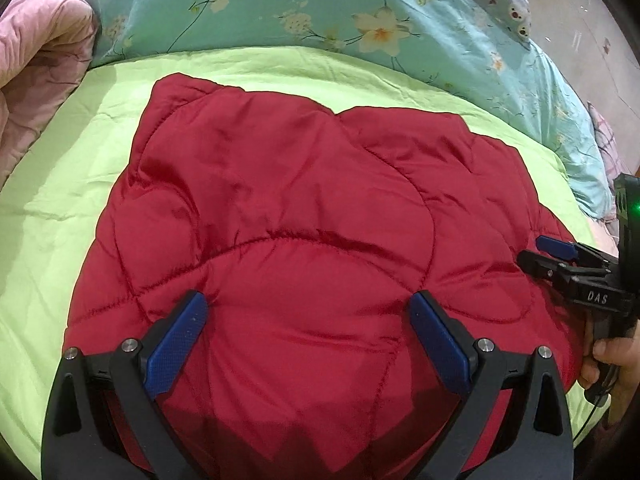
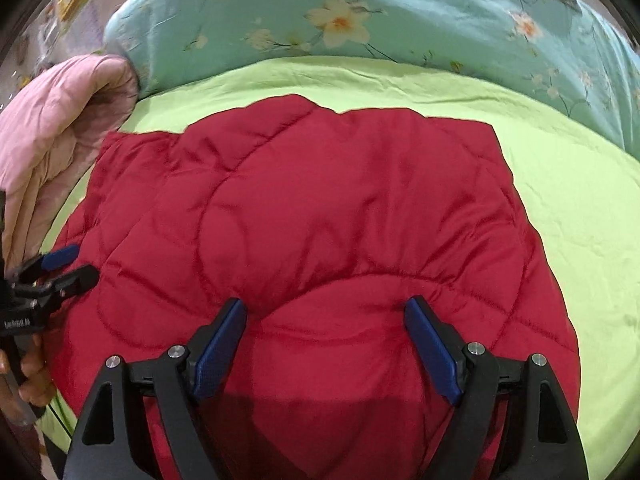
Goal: Fold large clothes
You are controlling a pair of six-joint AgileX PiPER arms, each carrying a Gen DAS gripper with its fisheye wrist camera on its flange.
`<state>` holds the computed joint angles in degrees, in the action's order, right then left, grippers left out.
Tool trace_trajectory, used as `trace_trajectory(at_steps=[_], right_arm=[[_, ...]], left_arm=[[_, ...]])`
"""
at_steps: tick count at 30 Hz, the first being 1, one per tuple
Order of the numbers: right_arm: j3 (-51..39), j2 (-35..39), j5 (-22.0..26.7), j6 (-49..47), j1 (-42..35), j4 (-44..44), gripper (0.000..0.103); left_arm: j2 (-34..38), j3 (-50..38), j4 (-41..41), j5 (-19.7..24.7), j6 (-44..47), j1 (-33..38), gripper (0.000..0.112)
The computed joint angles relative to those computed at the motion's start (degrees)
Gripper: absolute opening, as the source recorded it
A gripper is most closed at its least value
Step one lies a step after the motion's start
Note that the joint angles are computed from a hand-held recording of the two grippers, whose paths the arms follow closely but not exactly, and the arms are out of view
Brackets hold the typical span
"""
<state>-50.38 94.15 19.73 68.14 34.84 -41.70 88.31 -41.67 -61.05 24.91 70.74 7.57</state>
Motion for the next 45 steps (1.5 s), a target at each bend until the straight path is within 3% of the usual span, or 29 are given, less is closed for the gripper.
trace_trajectory(at_steps=[5,9,12,17,20,23,27,30,36,38,40,41,45], right_arm=[[0.2,1.2,-3.2,-2.7,-2.7,3.6,0.083],[1.6,1.4,-4.4,5.5,-2.3,-3.5,0.083],[1.2,1.5,-4.7,3.0,-2.8,-0.8,0.083],[-0.9,2.0,-5.5,-12.7,-5.7,14.0,0.083],[-1.6,2.0,-4.3,-13.0,-5.5,14.4,0.083],[-0.1,-0.4,-4.8,-8.9,-4.8,11.6,0.082],[5.8,-8.5,-4.4,1.9,-2.4,3.3,0.082],[10.7,-15.6,1.4,13.5,3.3,-6.1,0.083],[18.8,-23.9,13.8,28.2,16.2,-14.7,0.084],[20.0,-23.9,16.0,30.2,19.1,-15.1,0.084],[20.8,-22.5,16.3,31.1,20.2,-15.6,0.084],[21.2,-21.7,15.2,31.6,19.4,-16.2,0.084],[23.1,-20.7,8.1,34.8,13.8,-19.7,0.084]], left_arm=[[1.2,-0.1,-1.4,-2.0,1.0,-0.7,0.103],[1.9,-0.1,-1.4,-3.6,0.8,-1.7,0.103],[2.2,-1.1,1.0,-2.3,-1.5,-1.2,0.103],[2.3,-2.5,3.8,0.2,-4.2,-0.1,0.103],[2.6,-3.1,6.0,-0.2,-6.4,-0.6,0.103],[1.6,-4.0,9.0,2.6,-8.5,0.5,0.102],[-2.5,-2.1,6.3,8.4,-4.0,5.1,0.102],[-8.1,1.8,5.1,11.9,-1.0,9.5,0.102],[-18.1,11.0,2.0,20.8,8.5,22.7,0.100],[-18.3,12.3,2.8,19.9,8.8,23.5,0.100],[-17.1,13.1,2.9,15.5,8.5,21.2,0.098],[-15.6,13.1,3.1,13.2,7.8,19.6,0.097],[-13.8,13.0,0.7,12.7,9.1,19.3,0.097]])
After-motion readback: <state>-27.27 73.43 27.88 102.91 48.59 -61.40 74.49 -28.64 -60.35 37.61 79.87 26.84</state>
